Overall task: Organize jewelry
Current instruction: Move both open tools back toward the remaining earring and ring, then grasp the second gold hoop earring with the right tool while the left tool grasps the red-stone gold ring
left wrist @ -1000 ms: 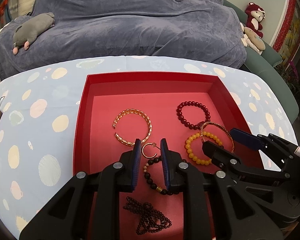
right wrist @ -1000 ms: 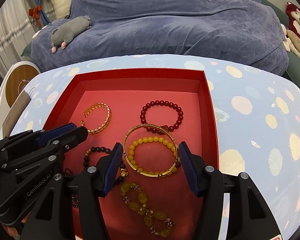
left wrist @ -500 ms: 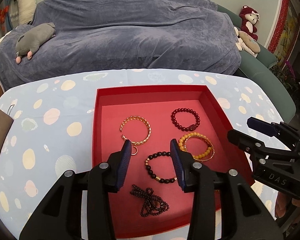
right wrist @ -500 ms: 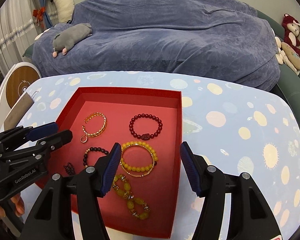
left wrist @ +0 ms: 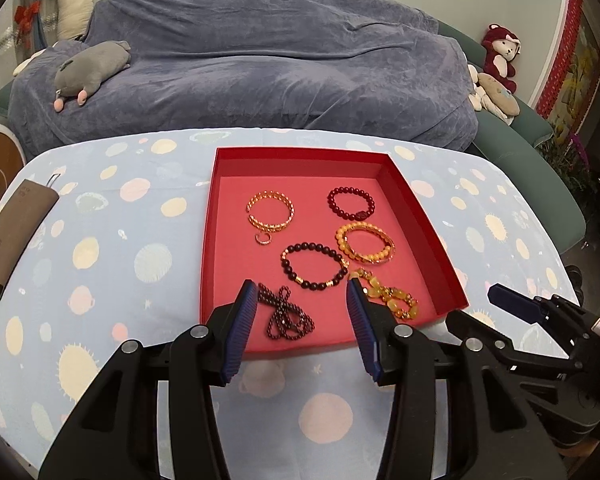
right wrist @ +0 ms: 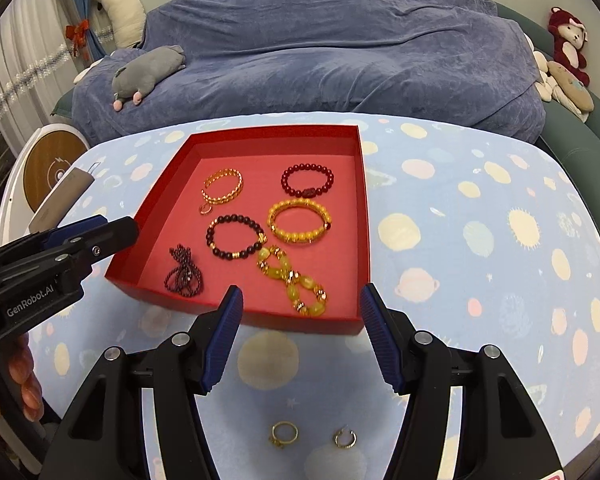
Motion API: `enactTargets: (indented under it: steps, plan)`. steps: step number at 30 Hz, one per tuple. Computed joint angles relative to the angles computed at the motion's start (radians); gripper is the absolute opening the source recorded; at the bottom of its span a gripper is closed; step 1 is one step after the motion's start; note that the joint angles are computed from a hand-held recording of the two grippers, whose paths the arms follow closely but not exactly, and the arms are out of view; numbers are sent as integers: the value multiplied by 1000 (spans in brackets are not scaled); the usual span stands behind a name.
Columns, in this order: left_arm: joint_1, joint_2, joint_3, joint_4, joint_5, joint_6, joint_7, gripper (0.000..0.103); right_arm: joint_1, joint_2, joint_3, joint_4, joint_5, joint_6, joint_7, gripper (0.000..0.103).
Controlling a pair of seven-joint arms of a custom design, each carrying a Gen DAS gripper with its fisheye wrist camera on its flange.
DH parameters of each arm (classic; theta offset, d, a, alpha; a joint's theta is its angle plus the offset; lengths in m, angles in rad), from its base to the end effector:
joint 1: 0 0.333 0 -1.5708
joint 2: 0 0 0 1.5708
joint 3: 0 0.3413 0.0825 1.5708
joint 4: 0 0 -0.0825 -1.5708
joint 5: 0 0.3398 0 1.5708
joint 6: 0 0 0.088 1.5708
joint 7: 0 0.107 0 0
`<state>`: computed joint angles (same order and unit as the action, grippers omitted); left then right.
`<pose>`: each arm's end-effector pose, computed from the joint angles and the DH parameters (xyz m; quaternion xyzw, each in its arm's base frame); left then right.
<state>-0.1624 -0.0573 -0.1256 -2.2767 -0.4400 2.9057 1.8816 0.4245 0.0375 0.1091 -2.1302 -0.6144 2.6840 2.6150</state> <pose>0.5017 -0.1229 0.5073 -0.5901 0.7282 -0.3128 0.1540 0.4635 0.2942 0.4940 -0.6626 0.6804 -0.1957 0.2446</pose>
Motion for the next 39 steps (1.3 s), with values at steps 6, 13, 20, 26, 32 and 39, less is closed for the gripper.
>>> enactTargets:
  steps: [6, 13, 20, 26, 32, 39]
  plan:
    - [-29, -51, 6, -75, 7, -7, -37, 44, 2, -55, 27, -83, -12, -26, 58, 59]
    - [-74, -94, 24, -157, 16, 0, -71, 44, -17, -101, 60, -168, 34, -15, 71, 58]
    - [-118, -113, 43, -222, 17, 0, -77, 44, -32, -108, 79, -222, 72, -7, 77, 49]
    - [-140, -121, 50, -254, 11, 2, -71, 44, -30, -92, 73, -246, 82, -3, 81, 41]
    - [-150, -121, 54, -265, 5, -4, -70, 44, -32, -85, 67, -260, 73, 13, 98, 38]
    - [-152, -120, 52, -268, 5, -8, -70, 44, -26, -76, 65, -245, 21, -8, 120, 30]
